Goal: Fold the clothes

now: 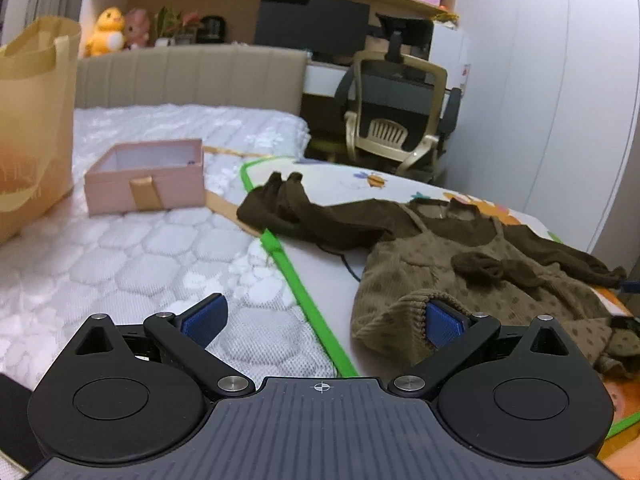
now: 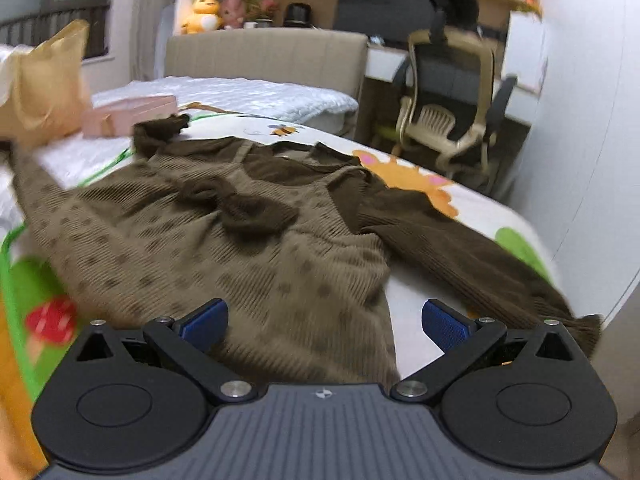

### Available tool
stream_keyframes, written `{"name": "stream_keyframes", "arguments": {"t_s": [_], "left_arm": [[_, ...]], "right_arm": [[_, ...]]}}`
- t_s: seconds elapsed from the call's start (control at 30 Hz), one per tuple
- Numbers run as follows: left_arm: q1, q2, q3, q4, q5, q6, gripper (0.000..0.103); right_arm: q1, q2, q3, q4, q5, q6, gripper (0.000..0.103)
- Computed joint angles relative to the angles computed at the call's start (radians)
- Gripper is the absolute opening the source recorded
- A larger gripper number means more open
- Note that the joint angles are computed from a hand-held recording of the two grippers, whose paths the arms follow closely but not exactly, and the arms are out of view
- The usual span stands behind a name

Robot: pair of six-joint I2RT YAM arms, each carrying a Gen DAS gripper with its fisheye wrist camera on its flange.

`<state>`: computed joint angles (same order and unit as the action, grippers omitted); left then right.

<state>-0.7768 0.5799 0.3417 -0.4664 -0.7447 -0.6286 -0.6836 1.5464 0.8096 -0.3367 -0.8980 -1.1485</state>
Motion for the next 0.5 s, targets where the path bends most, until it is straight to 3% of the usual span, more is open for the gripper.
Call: {"name": "stream_keyframes", "arguments": {"t_s": [0.07,0.2,0.27,0.33,0.43,0.47,0.5], "left_arm": [[-0.032,0.051,0.009,0.020,-0.064,0.003,0.103],[-0.056,0.095,0.015,0.060,-0.118,0.030,0.103],[-0.081,0.094,0.017,0.057,-0.137,0.022,0.103],[-0.138,0.097,0.031,0.018,-0.194,-0.006,0.103],[-0.241,0.113,0.066,-0.102,-0.305,-0.103,0.103],[-0.280,0.121,0.081,-0.165,-0.340,-0.163,0.103],[-0.317,0.132,0.094,-0.224,-0.366,-0.226,0.103]], "right_arm": [[-0.060,-0.080,-0.072,-0.020,-0.030,-0.137,0.103],[-0.096,-0.229,-0.323,0.343,0.057,-0.181,0.103],[-0.106,-0.234,-0.373,0.430,0.082,-0.190,0.103],[-0.112,-0.245,-0.443,0.587,0.087,-0.140,0.103],[-0.107,-0.214,-0.555,1.010,0.132,0.080,0.103],[-0.123,-0.226,-0.539,1.003,0.122,0.126,0.103],[-0.152,-0.251,-0.497,0.906,0.085,0.142,0.103]]}}
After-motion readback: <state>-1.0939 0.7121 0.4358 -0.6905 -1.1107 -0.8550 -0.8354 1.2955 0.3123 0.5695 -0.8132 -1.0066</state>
